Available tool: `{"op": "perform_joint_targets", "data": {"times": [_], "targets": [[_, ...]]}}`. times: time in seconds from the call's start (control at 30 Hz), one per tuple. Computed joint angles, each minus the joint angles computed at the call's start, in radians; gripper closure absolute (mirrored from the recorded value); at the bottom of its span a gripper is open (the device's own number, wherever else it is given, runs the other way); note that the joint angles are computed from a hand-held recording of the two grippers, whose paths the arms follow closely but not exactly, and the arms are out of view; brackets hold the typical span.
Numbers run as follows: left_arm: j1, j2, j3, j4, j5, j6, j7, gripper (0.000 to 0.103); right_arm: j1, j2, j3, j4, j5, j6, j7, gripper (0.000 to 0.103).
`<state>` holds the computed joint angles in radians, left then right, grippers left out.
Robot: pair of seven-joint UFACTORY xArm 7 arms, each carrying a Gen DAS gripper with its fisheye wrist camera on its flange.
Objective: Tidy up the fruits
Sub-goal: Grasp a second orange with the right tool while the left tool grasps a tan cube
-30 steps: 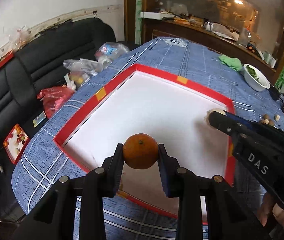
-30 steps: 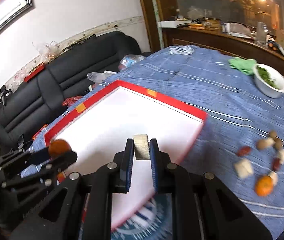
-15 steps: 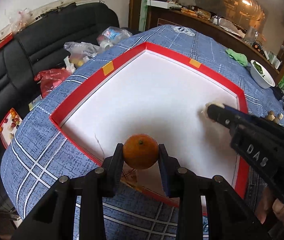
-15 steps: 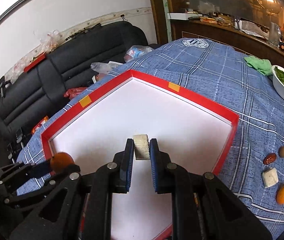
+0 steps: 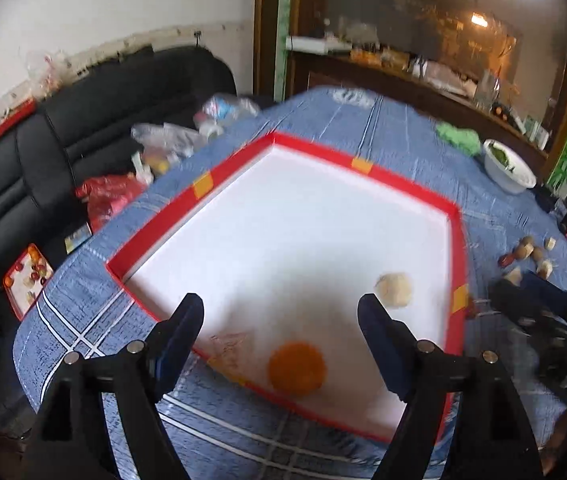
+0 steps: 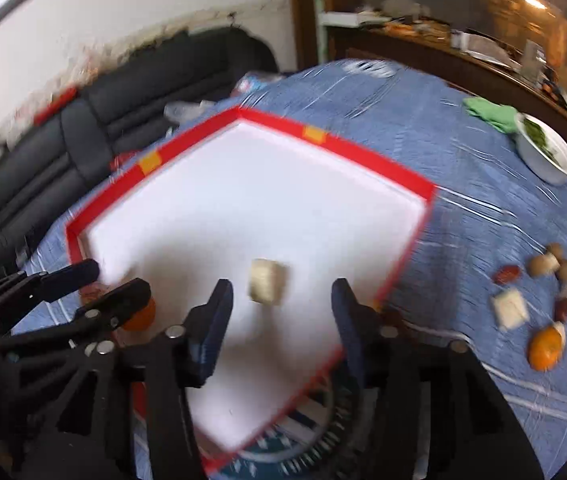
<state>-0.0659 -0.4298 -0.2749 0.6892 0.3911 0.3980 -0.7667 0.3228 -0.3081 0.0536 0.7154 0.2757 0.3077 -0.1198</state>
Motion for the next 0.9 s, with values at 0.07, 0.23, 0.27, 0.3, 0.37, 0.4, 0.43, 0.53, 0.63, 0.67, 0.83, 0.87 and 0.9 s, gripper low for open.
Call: {"op": "perform_joint_targets", "data": {"times": [0.07,0.23,0.27,0.3,0.37,0.4,0.43,0.53,0.63,0.67,0.83,0.87,0.9], "targets": [[-0.026,0.007,0.004,0.006,-0.022,-0.025,0.009,0.024,-0.004,-0.089,-0.031,-0.069,0.033,-0.038,-0.011,0.044],[-0.102,0.103,-0.019,0.076,-0.064,-0.058,0.058,0.024,-0.147,-0.270,-0.061,-0.217,-0.049,-0.074,0.050,0.042],[-0.119,0.126,-0.020,0.094,-0.069,-0.055,0.071,0.024,-0.190,-0.286,-0.073,-0.238,-0.077,-0.069,0.054,0.042],[-0.138,0.157,-0.022,0.118,-0.070,-0.049,0.088,0.024,-0.211,-0.288,-0.088,-0.246,-0.094,-0.058,0.054,0.042],[-0.145,0.187,-0.036,0.146,-0.033,-0.039,0.073,0.024,-0.241,-0.274,-0.128,-0.255,-0.115,-0.048,0.035,0.042],[-0.145,0.202,-0.045,0.160,-0.002,-0.039,0.053,0.024,-0.257,-0.260,-0.134,-0.249,-0.126,-0.039,0.031,0.042],[-0.147,0.210,-0.047,0.165,0.019,-0.042,0.032,0.024,-0.257,-0.248,-0.149,-0.244,-0.126,-0.034,0.018,0.042],[-0.181,0.242,-0.016,0.190,-0.001,-0.044,0.035,0.024,-0.234,-0.207,-0.176,-0.216,-0.112,-0.049,-0.032,0.044],[-0.198,0.271,-0.005,0.216,0.015,-0.044,0.016,0.024,-0.226,-0.146,-0.157,-0.179,-0.115,-0.068,-0.059,0.054],[-0.203,0.283,-0.004,0.228,0.025,-0.048,0.009,0.024,-0.245,-0.114,-0.136,-0.159,-0.137,-0.068,-0.056,0.060],[-0.252,0.358,0.003,0.297,0.067,-0.042,-0.016,0.024,-0.290,-0.079,-0.106,-0.148,-0.190,-0.062,-0.029,0.069],[-0.263,0.372,0.008,0.312,0.077,-0.039,-0.022,0.024,-0.286,-0.077,-0.109,-0.142,-0.187,-0.054,-0.036,0.069],[-0.277,0.398,0.010,0.337,0.084,-0.038,-0.023,0.024,-0.288,-0.078,-0.106,-0.143,-0.191,-0.055,-0.040,0.069]]}}
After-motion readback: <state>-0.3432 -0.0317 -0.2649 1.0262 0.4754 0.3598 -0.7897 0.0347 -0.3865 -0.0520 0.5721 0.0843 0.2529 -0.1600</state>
